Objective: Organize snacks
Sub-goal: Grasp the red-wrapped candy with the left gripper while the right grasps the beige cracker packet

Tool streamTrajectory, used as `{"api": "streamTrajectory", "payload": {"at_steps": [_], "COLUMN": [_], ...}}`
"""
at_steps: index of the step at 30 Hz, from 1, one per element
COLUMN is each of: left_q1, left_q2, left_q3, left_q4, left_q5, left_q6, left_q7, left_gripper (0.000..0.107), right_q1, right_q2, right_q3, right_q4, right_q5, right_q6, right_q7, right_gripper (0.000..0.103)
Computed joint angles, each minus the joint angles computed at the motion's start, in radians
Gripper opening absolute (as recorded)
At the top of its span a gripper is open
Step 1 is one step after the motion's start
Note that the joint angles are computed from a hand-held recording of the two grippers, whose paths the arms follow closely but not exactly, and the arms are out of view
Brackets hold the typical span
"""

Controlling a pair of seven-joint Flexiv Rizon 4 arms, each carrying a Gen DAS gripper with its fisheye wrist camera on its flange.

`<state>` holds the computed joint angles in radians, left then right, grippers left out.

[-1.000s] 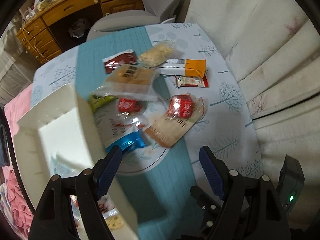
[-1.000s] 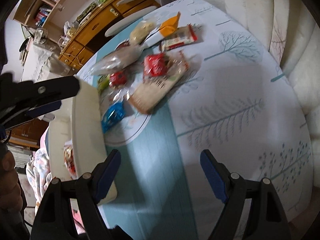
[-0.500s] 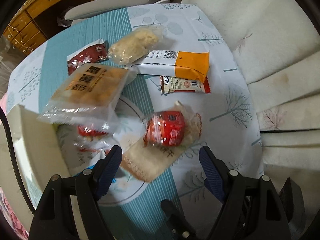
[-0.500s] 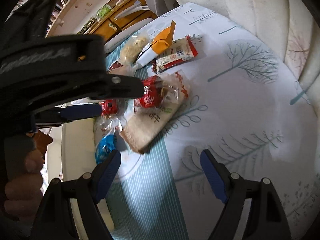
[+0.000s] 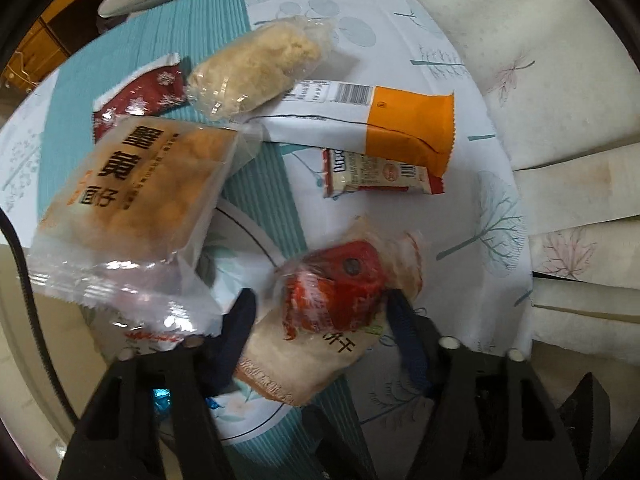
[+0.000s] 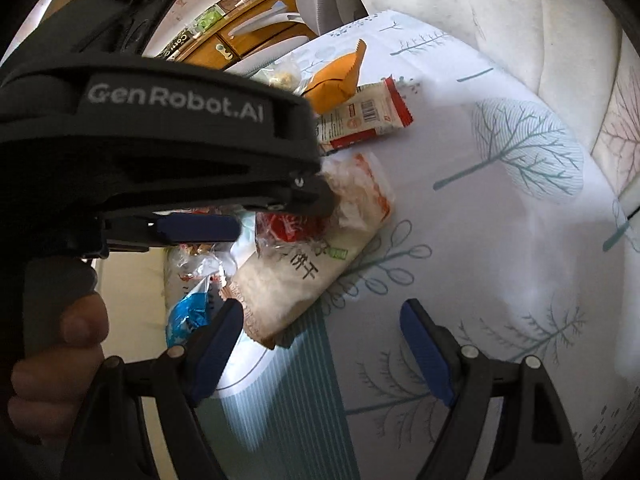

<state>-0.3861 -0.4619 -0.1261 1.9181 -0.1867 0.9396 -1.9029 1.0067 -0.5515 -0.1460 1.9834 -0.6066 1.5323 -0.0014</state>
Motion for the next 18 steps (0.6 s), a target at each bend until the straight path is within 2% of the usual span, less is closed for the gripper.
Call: {"api": "streamTrajectory", "payload": {"at_steps": [7, 12, 18], "left_q1": [0.023, 0.037, 0.077], "left_q2": [0.009, 0.054, 0.142], "left_q3": [-0.027, -0.026, -0.055], "left_q4": [0.035, 0.088, 0.200], "left_q5": [-0.055, -0.085, -0.191], "left_q6": [0.055, 0.112, 0.216], "left_q7": [0.057, 0.076, 0.136], "left_gripper": [0.043, 0.042, 0.042], "right_q1": [-0.008, -0.033, -0.068], "right_q2": [-0.015, -0.035, -0.067], "right_q3": [0.020, 0.053, 0.120], "right_q4": [-0.046, -0.090, -0.177], "right_q5": [-0.028, -0.061, -0.078], "right_q6": [-0.064, -0.120, -0.253], "right_q7": [0.010, 0.023, 0.020], "right_gripper": [0.082, 0.082, 0.082]}}
